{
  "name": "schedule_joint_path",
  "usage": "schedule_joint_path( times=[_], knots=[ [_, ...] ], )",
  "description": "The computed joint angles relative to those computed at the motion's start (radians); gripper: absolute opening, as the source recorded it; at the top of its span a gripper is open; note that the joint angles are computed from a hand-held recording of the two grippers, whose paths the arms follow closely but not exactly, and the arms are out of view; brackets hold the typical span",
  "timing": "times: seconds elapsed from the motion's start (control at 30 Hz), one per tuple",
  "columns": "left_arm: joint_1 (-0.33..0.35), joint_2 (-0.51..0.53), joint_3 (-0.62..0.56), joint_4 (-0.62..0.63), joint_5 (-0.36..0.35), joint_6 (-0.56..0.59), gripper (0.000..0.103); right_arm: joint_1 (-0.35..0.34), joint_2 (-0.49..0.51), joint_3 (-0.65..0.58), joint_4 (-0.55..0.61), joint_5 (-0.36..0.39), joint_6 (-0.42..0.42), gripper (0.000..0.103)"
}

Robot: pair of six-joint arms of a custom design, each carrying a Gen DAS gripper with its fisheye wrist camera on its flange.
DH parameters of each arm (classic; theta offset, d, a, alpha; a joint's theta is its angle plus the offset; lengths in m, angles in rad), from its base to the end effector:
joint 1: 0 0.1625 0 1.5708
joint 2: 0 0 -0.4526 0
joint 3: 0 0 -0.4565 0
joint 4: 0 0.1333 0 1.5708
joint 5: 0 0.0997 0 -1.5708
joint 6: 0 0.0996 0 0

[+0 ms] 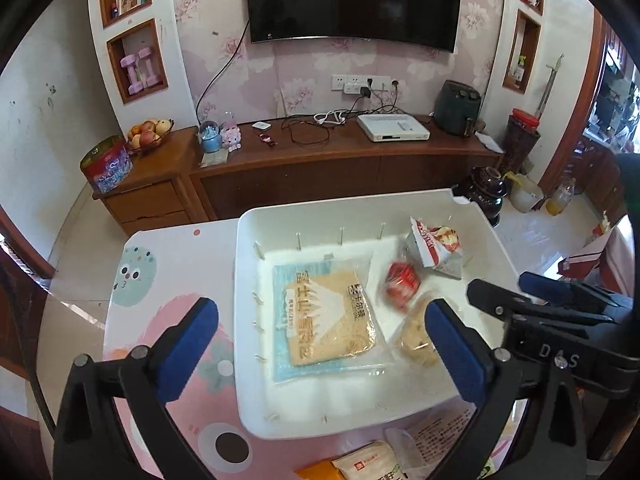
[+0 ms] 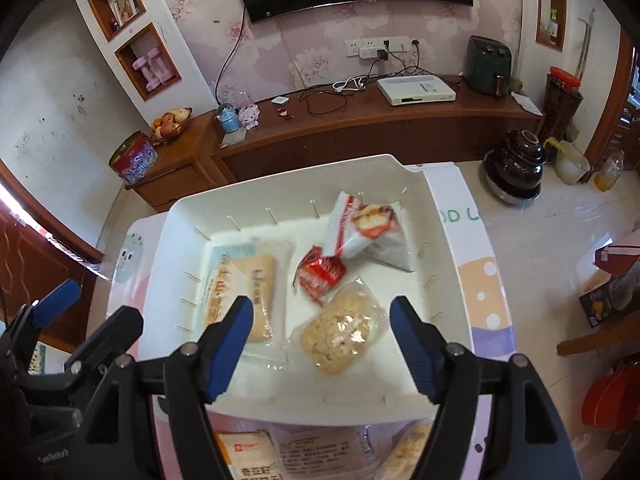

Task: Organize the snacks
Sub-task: 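Drop the bread bag and chip bag into the white bin, opening both tools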

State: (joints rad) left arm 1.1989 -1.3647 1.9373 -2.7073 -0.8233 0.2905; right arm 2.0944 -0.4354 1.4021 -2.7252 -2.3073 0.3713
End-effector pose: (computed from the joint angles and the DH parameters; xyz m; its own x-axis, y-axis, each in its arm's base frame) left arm -0.0306 -0.6317 0.3497 -0.6932 0.1565 -0.7036 0.5278 0.7750 -0.3475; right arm 0.4482 -0.6435 -0.0762 -0.8345 0.0647 0.5472 -0.2022 0.8878 -0.4133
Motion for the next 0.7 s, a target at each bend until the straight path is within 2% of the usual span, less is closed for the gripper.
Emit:
schedule_joint_path(
  times=[0.33,0.53,0.6,0.7],
  knots=[
    [-0.009,-0.022,0.029,0.028,-0.004,-0.025,0.103,0.011,-0.018,0.043,-0.05,-0.038,-0.009,0.071],
    [-0.001,-0.051,0.029,0.123,-0.039,-0.085,0.103,0.024,-0.031,0.067,-0.048,-0.051,-0.015,0.071],
    [-0.007,-0.061,0.047,0.095,-0.004,-0.093,0.103,0.027,-0.039,0.077,-0.037,-0.049,-0.016,0.071],
    [-0.028,-0.081,0.082,0.038,0.046,-0.047,0.103,0.037,-0.057,0.102,-0.026,-0.051,-0.011,0.071]
  ],
)
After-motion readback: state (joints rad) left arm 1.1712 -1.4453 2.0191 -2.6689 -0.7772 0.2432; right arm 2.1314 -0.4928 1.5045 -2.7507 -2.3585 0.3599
